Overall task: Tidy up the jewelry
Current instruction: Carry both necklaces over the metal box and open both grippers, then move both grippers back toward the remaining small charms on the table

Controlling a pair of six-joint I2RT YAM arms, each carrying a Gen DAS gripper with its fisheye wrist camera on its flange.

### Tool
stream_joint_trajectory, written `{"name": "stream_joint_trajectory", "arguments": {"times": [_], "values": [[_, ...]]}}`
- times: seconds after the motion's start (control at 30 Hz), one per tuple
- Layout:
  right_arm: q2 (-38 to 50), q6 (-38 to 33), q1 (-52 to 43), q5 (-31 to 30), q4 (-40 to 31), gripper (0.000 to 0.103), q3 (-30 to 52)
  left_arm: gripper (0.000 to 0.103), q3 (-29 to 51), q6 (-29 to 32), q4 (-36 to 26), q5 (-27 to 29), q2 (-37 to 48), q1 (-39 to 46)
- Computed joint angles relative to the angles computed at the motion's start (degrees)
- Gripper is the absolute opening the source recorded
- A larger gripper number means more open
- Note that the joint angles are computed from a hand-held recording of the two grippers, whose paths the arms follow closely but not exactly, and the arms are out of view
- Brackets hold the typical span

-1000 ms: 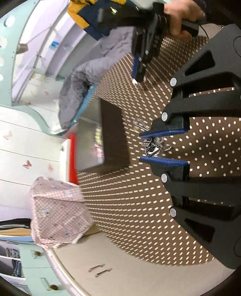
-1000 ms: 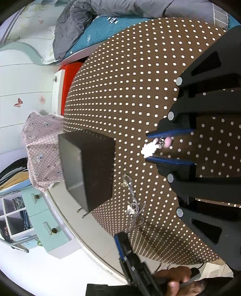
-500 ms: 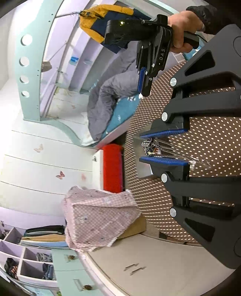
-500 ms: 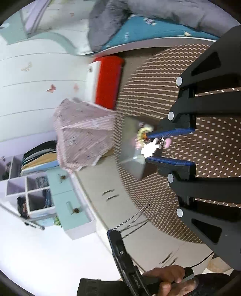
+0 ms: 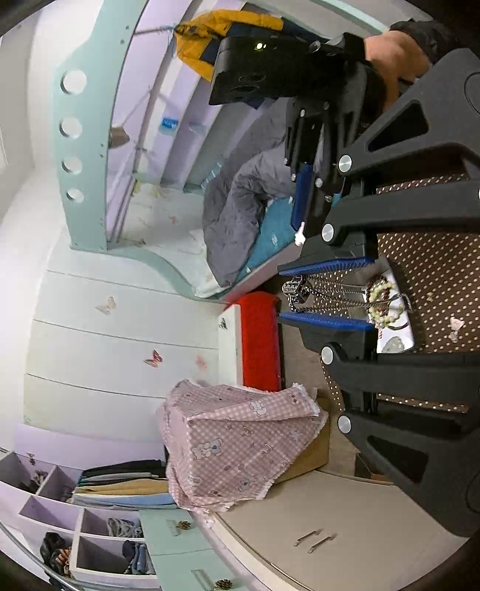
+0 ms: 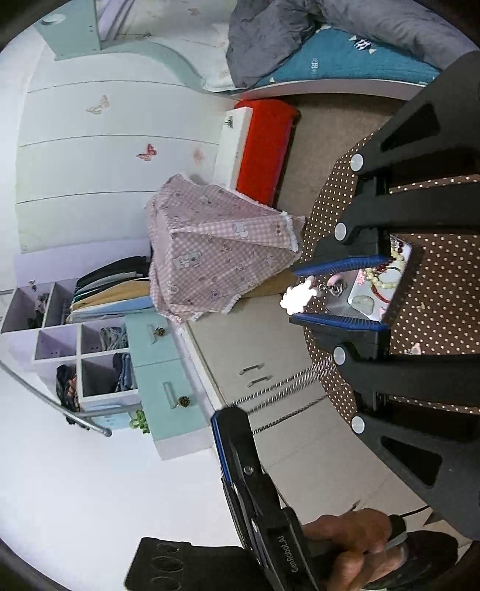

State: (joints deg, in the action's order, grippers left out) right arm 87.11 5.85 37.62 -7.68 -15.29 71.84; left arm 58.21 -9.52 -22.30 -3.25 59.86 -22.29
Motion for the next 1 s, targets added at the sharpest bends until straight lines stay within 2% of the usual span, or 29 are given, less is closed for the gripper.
{"name": "stream_joint_trajectory", "arguments": {"times": [0.23, 0.27, 0.3, 0.37, 0.4, 0.5, 0.87, 1.0], "values": [[10.7, 2.9, -2.8, -4.3, -1.4, 0.020, 6.4, 0.022, 4.8, -2.0, 2.2, 4.1, 14.3, 4.2], [11.7, 3.8, -3.2, -4.3, -1.3, 0.021, 6.9, 0.024, 5.3, -2.2, 1.7, 4.1, 15.9, 4.6], [12.6, 5.4, -4.0, -4.8, -0.8, 0.027, 6.7, 0.048, 5.5, -2.2, 1.2, 2.5, 16.6, 4.4], [12.6, 7.2, -4.7, -4.3, 0.1, 0.080, 5.6, 0.093, 2.7, -2.7, 4.1, -1.1, 14.7, 4.1], [12.3, 7.5, -4.8, -3.4, 0.9, 0.086, 4.9, 0.095, 1.3, -2.9, 5.7, -2.2, 13.5, 4.0], [10.5, 9.1, -5.4, -1.4, 2.5, 0.096, 2.2, 0.095, 0.3, -2.6, 4.3, -4.7, 11.7, 4.3], [4.4, 11.6, -4.6, 3.3, 4.3, 0.096, -2.5, 0.095, -6.2, -2.8, 3.3, -9.5, 0.9, 4.6], [1.5, 11.6, -3.3, 5.6, 3.7, 0.096, -3.7, 0.095, -8.1, -2.6, 2.1, -13.2, -3.4, 2.7]]}}
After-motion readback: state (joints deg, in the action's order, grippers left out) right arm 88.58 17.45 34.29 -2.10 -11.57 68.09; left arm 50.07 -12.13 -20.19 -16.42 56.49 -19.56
